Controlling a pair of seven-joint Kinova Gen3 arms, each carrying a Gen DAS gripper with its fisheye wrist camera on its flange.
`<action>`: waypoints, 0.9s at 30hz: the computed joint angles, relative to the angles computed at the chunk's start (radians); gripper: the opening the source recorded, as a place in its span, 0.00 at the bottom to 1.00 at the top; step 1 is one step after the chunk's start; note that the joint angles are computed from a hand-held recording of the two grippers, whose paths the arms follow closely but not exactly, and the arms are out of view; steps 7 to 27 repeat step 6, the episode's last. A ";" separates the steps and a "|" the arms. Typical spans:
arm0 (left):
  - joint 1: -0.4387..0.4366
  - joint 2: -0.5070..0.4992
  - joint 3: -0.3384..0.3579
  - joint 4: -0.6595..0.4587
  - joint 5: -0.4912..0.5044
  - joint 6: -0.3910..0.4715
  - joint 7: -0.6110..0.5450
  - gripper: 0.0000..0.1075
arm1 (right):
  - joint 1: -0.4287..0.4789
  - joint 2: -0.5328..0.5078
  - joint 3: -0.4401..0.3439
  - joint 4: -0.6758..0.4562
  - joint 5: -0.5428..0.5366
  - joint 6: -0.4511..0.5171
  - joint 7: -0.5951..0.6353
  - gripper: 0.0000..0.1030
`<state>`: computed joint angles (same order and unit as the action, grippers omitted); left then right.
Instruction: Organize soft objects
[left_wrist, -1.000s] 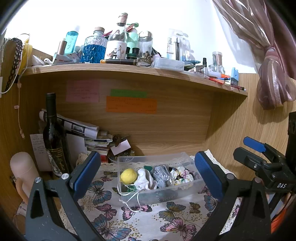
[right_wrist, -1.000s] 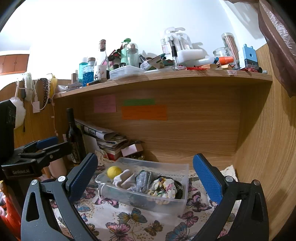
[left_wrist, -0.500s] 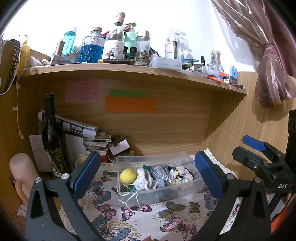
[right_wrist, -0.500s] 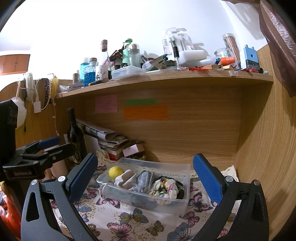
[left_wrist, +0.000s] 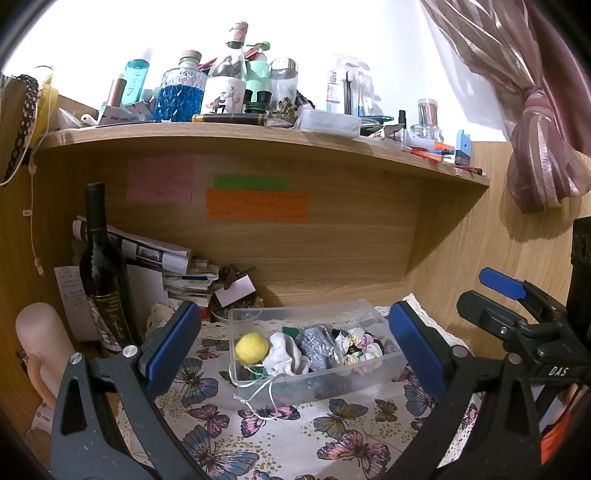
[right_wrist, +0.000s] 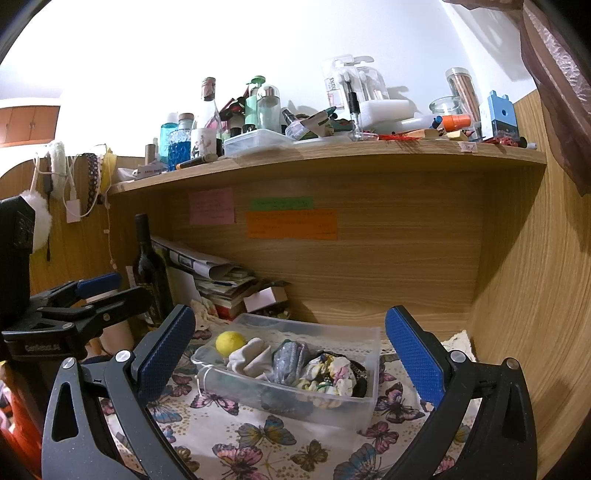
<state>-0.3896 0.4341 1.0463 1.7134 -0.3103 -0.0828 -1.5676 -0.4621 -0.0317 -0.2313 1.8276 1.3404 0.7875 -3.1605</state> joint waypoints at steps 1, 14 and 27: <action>-0.006 0.004 0.008 0.000 -0.004 0.000 -0.002 0.96 | 0.001 0.000 0.001 0.000 -0.002 -0.003 0.002 1.00; -0.015 0.014 0.021 -0.007 -0.001 0.016 -0.009 0.96 | 0.005 0.002 0.005 0.000 -0.011 -0.011 0.010 1.00; -0.015 0.014 0.021 -0.007 -0.001 0.016 -0.009 0.96 | 0.005 0.002 0.005 0.000 -0.011 -0.011 0.010 1.00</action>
